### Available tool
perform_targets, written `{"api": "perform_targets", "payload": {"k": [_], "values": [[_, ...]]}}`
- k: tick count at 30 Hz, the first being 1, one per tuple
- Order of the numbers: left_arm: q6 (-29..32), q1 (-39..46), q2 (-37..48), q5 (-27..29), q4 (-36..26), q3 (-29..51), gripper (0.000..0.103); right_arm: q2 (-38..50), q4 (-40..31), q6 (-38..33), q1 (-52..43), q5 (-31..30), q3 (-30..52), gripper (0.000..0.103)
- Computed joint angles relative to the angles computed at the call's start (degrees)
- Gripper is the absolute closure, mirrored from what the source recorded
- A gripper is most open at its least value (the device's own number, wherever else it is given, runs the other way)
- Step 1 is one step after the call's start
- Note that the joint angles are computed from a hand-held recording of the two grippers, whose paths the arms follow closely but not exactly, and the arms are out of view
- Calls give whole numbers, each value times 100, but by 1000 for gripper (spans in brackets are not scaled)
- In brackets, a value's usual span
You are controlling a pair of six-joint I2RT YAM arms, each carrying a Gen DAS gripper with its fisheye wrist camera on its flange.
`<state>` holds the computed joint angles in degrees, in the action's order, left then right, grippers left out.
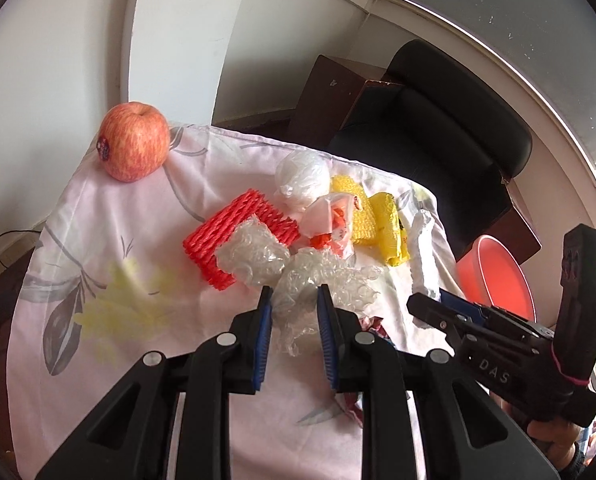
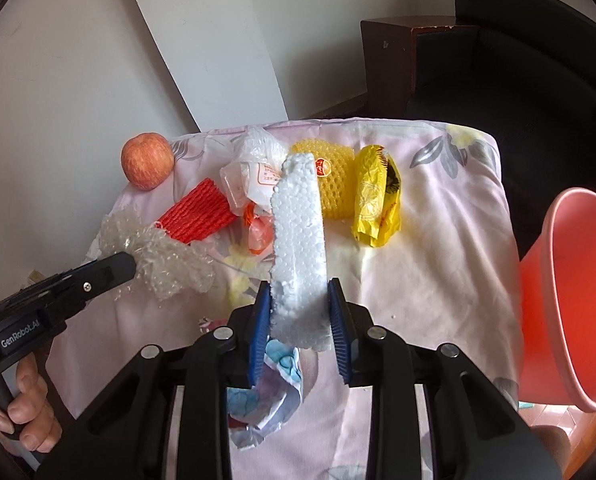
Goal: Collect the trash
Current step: 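Grasp the white styrofoam strip with the right gripper while the left gripper grasps clear bubble wrap, then carry both items over the pink bucket and open both grippers to drop them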
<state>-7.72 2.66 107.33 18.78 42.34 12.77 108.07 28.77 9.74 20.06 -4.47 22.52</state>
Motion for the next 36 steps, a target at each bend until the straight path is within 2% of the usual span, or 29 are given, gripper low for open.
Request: {"api": "perform_targets", "payload": {"k": [6, 10, 19, 27, 36], "values": [[-429, -1240, -291, -772, -768, 485, 82, -1002, -425, 114, -394, 235, -468, 74], [-713, -2003, -325, -1078, -1342, 948, 82, -1739, -870, 63, -963, 303, -688, 74], [-1033, -3663, -202, -1791, -2599, 2255, 82, -2786, -1800, -697, -2970, -158, -839, 74], [-1185, -4715, 550, -2046, -3647, 3832, 82, -2591, -2092, -1489, -4688, -723, -514, 74], [-1220, -5316, 1740, -2213, -4589, 5560, 82, -1475, -2019, -1967, -5777, -936, 120, 74]]}}
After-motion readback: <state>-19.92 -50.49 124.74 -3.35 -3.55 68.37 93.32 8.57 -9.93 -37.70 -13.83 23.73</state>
